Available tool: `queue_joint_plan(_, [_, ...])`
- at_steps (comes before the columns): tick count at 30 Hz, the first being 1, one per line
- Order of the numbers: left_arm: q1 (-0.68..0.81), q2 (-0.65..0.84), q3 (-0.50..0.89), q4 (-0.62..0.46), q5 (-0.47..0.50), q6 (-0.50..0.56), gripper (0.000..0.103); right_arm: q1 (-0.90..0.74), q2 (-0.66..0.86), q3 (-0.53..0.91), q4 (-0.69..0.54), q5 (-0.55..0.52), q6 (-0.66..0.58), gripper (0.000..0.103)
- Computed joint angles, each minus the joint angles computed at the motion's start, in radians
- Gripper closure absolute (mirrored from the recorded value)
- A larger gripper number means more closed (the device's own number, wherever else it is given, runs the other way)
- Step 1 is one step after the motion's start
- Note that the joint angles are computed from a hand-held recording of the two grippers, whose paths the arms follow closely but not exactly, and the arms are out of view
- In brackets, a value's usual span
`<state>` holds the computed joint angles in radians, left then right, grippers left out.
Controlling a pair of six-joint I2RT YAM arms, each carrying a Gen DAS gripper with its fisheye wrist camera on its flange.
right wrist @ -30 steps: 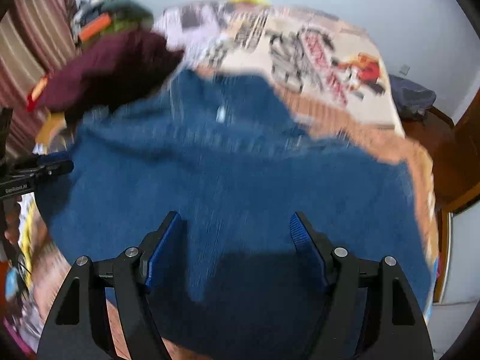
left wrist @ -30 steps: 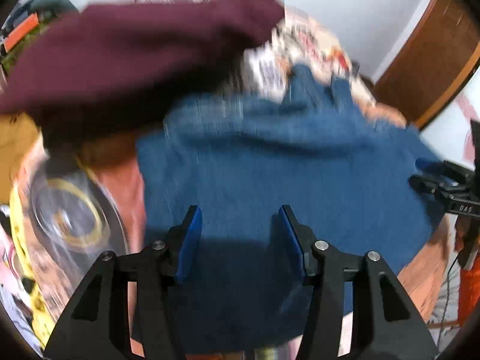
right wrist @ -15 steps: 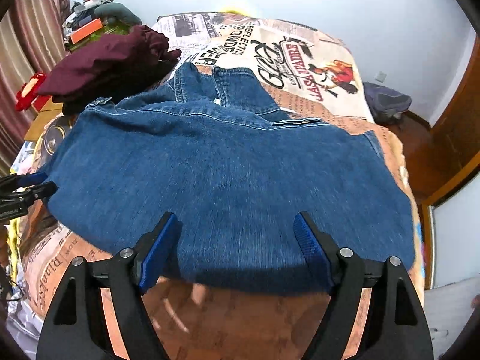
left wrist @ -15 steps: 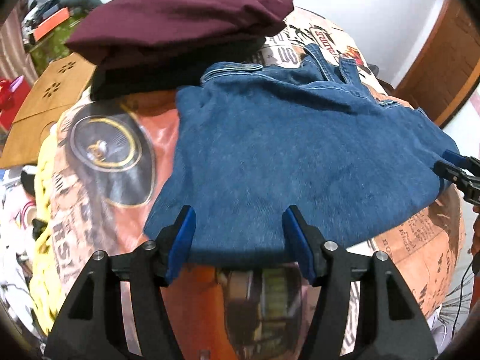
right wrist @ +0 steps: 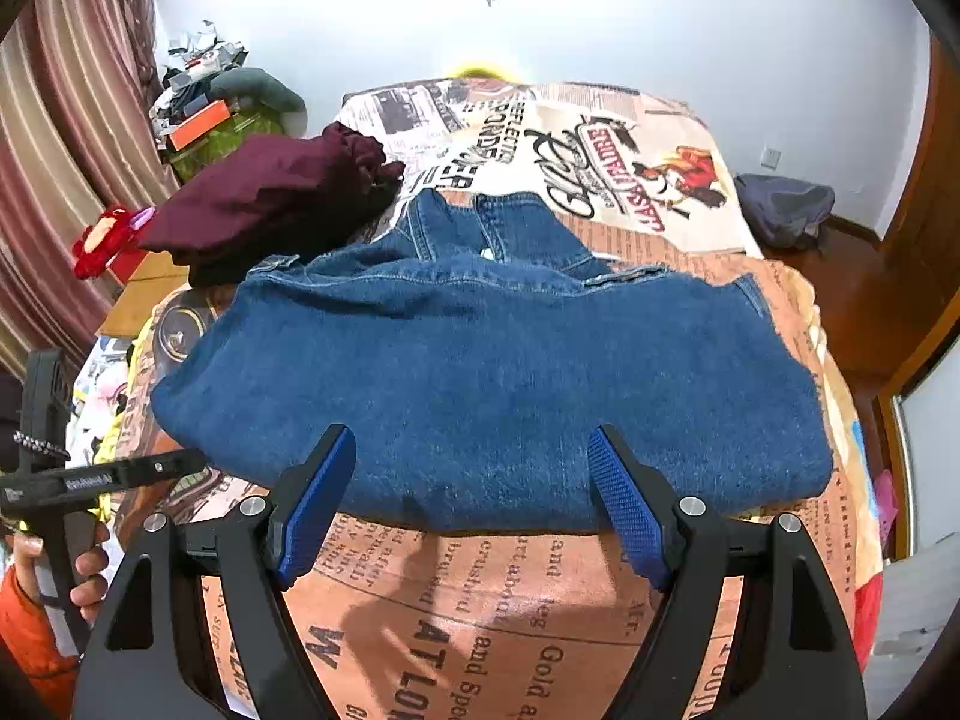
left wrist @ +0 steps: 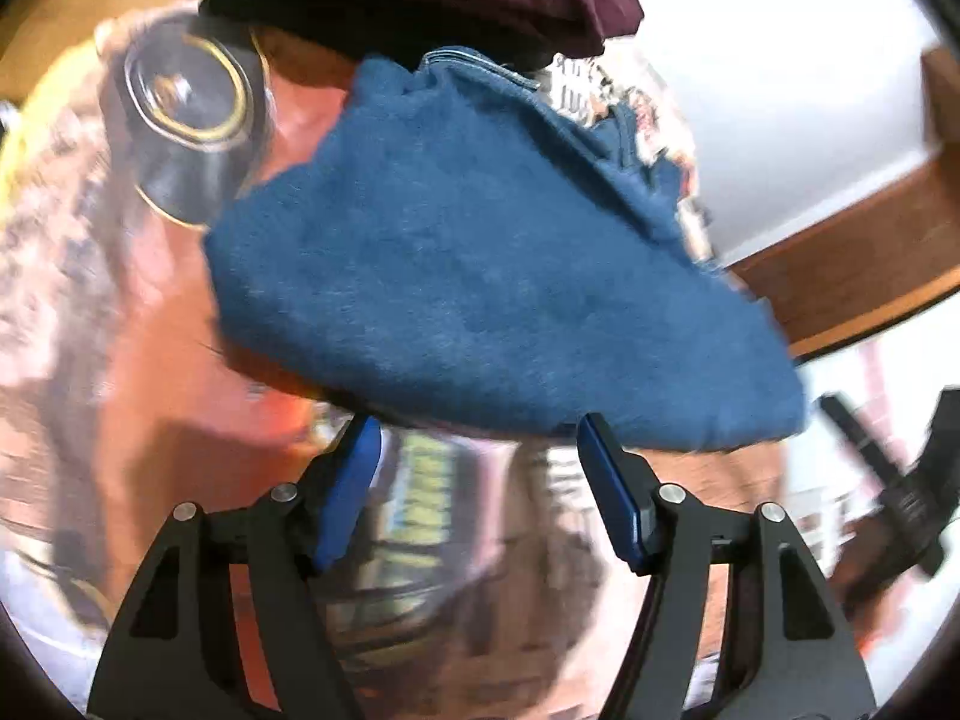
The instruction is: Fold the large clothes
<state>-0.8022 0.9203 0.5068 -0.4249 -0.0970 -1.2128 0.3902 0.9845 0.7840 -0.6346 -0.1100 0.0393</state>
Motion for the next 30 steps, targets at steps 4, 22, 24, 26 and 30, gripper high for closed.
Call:
queue_joint_plan(4, [0.13, 0.002, -0.058, 0.16, 0.161, 0.007, 0.037, 0.004, -0.03, -0.013, -0.004, -0.028, -0.001, 0.026])
queue_joint_plan(22, [0.27, 0.237, 0.006, 0.267, 0.044, -0.088, 0.068, -0.051, -0.012, -0.025, 0.001, -0.043, -0.007, 0.026])
queue_joint_plan(24, [0.212, 0.2, 0.029, 0.196, -0.055, -0.049, 0.073, -0.061, -0.004, -0.022, 0.001, -0.05, -0.015, 0.026])
queue_joint_plan(26, [0.119, 0.218, 0.117, 0.077, -0.195, -0.008, 0.075, -0.067, 0.02, -0.005, -0.009, -0.077, -0.034, 0.026])
queue_joint_plan(30, [0.031, 0.146, 0.167, 0.016, -0.312, -0.032, 0.078, -0.005, 0.089, 0.062, -0.031, -0.022, -0.071, 0.026])
